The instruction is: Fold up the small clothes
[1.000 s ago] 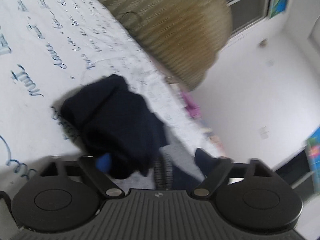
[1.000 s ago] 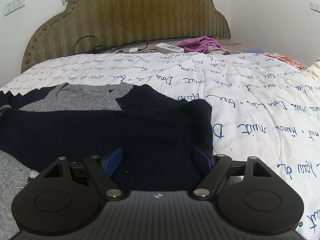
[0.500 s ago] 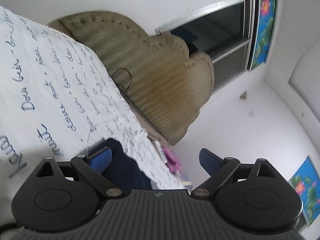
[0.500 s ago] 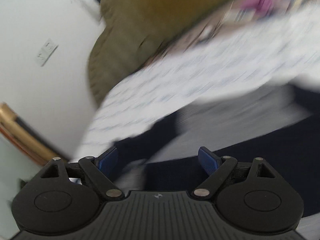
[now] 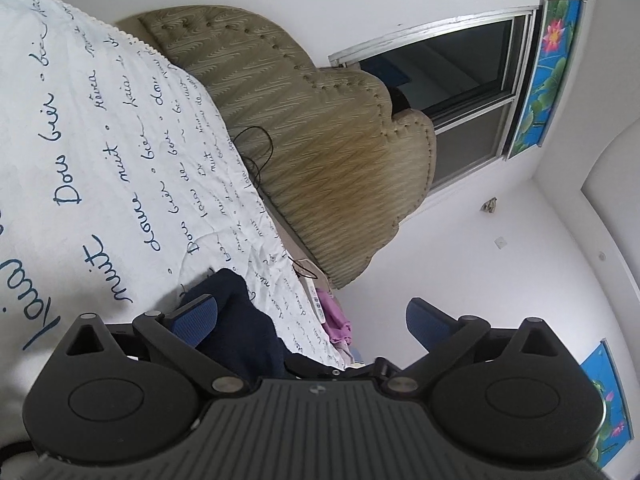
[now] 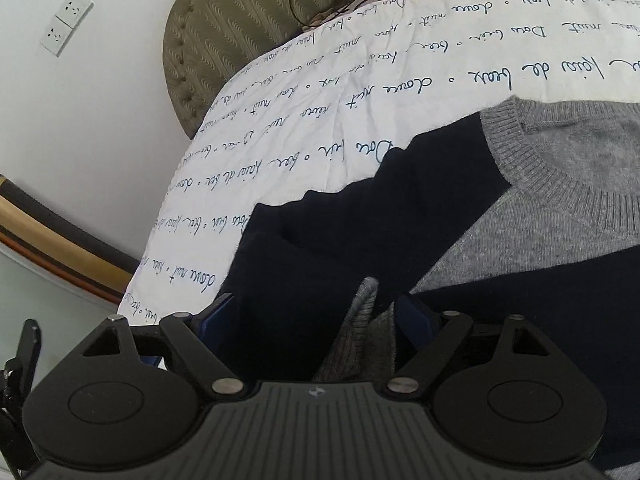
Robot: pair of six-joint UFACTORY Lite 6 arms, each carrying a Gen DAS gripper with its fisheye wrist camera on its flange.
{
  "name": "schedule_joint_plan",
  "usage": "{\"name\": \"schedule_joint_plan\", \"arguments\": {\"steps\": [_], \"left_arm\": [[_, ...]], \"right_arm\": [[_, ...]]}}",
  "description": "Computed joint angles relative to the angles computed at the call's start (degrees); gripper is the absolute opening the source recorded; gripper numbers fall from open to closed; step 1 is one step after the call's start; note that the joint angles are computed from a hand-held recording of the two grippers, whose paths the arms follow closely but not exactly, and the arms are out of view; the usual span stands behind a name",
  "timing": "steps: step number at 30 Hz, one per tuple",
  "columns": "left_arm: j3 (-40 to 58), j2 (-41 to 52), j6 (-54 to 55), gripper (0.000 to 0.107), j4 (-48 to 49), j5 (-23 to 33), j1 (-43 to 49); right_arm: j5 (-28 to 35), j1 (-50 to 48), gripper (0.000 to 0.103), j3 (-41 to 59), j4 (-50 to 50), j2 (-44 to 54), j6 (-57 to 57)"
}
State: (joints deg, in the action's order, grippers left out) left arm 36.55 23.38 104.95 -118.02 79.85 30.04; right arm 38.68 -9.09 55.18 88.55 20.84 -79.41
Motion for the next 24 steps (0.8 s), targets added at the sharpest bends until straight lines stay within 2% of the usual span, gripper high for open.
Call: {"name": "schedule_joint_plan", "arguments": {"steps": [1, 2, 3, 4, 6, 7, 9, 10, 13, 15, 19, 24], "left_arm": [[0.19, 0.19, -0.04, 0.101, -0.13, -0.16, -0.11], [0.12, 0.11, -0.04, 0.101, -0.19, -0.23, -0.19], [0.03, -0.06, -0.06, 0.101, -0.20, -0.31, -0.24], [-0.11, -0.21, 0.06, 0.101, -0.22, -0.36, -0.23], [-0.31, -0.48, 0.34, 0.101, -0.20, -0.58, -0.36], [-0.34, -0.49, 0.50, 0.101, -0.17, -0.62, -0.46], [-0.43, -0.48, 1.00, 0.101, -0.47, -0.93, -0.80], [-0.44, -0.56, 1.15, 0.101, -0.46, -1.14, -0.94], [-0.69, -0.99, 1.58, 0.101, -0.81, -1.63, -1.31], [-0.79, -1.25, 2.06, 0.101, -1.08, -2.03, -1.62], [-1.41, -2.10, 4.22, 0.101, -2.25, -3.57, -2.92], [-2.38, -3.58, 8.40, 0.101, -4.22, -6.78, -5.70]], "right_arm": [[0.90, -0.03, 0.083, -0.42, 0.31, 0.01, -0.46], [1.55, 0.07, 0.071, -0.76, 0.52, 0.03, -0.81], [1.43, 0.57, 0.065, -1.20, 0.56, -0.32, -1.00], [0.90, 1.24, 0.063, -1.70, 1.28, -0.54, -1.90], [0.67, 1.92, 0.052, -2.11, 2.17, -0.38, -3.35], [0.45, 2.06, 0.049, -2.10, 2.35, -0.01, -3.48], [0.39, 1.95, 0.021, -3.52, 5.65, -0.23, -6.94], [0.34, 1.94, 0.017, -3.85, 6.62, -0.17, -8.09], [-0.81, 2.56, 0.013, -8.14, 14.68, -4.45, -17.26], [-0.61, 1.72, 0.013, -8.74, 13.89, -6.93, -17.43], [4.02, -5.72, 0.013, -8.37, 2.83, -12.51, -10.55], [10.11, -22.22, 0.013, -3.15, -13.42, -16.14, -3.43]]}}
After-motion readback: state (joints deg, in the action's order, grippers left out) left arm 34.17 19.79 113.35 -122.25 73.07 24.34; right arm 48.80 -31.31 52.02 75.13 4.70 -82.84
